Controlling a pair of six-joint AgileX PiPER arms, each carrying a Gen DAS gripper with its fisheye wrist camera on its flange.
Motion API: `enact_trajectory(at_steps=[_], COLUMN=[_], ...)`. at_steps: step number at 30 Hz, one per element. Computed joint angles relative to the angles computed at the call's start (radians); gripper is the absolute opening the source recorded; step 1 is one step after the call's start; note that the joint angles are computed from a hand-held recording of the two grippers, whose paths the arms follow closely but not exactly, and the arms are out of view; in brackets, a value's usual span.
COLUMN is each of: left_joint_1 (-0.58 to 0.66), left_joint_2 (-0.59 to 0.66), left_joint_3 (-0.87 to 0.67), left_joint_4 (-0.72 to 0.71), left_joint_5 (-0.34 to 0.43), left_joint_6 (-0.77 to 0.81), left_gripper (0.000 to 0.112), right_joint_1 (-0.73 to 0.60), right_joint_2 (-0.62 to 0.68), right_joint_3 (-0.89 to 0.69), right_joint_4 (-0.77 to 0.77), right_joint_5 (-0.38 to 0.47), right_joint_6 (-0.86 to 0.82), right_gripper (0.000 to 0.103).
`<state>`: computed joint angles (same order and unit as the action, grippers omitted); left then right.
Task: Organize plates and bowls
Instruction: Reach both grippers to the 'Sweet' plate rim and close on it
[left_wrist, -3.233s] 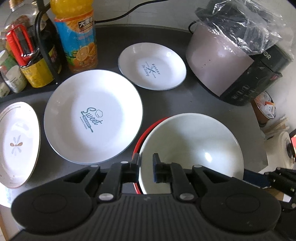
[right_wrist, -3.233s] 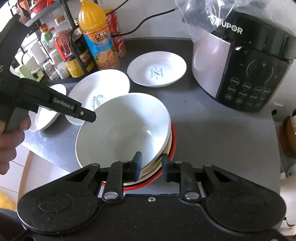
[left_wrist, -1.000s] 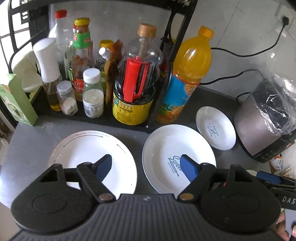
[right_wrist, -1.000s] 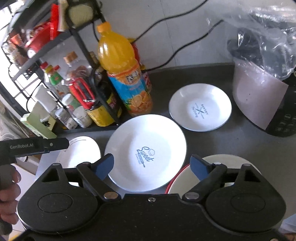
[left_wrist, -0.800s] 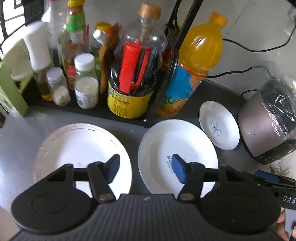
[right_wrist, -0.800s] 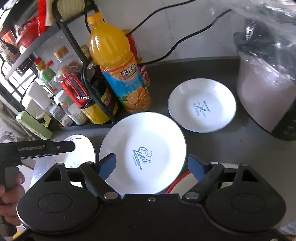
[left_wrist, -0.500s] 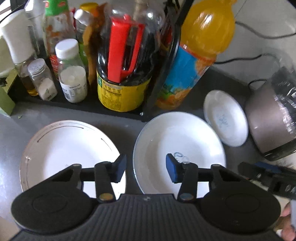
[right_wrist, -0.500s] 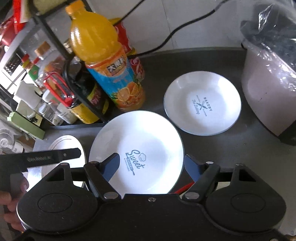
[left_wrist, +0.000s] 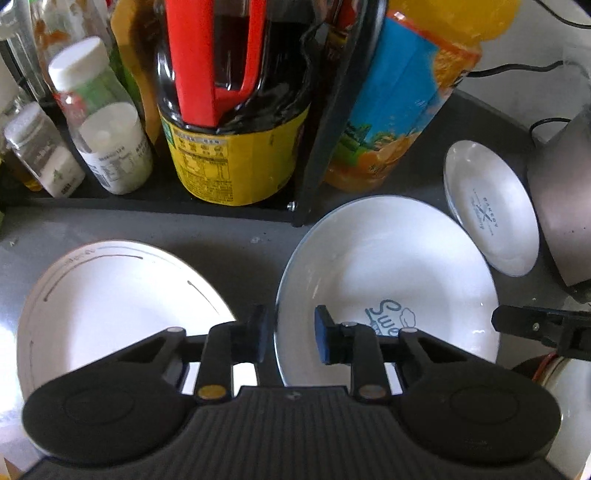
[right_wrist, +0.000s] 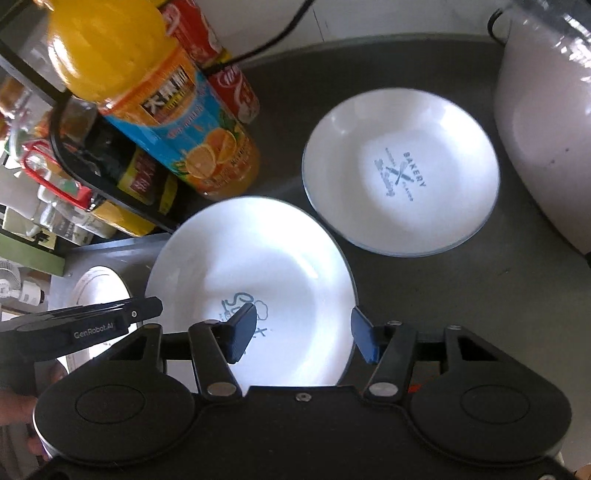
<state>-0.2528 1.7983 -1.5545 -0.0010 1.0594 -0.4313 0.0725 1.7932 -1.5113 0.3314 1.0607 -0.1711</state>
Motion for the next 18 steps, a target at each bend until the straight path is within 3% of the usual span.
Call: enact_trajectory(at_steps=[4,7,18], left_joint_1=[-0.004,0.021,0.011], left_joint_2=[0.031,0.045,0.057], left_joint_3=[-0.021,-0.024,-0.018], left_joint_4=[0.028,-0.029,-0.035], left_joint_5=[0.028,0.034,0.025], left_joint_6=[-0.016,-0.004,-0.047], left_gripper=[0.022,0.02,0.015], right_joint_1=[0.001,0.002,0.011], right_joint_2=[0.057,0.082,0.025], right_joint_3=[-0.04,-0.058,-0.033], right_joint_4=[-0.003,-0.011,-0.086], right_joint_5=[0.038,0.049,-0.014], right_joint_6=[0.022,0.04,0.03], right_gripper=[0.042,0.035,0.037])
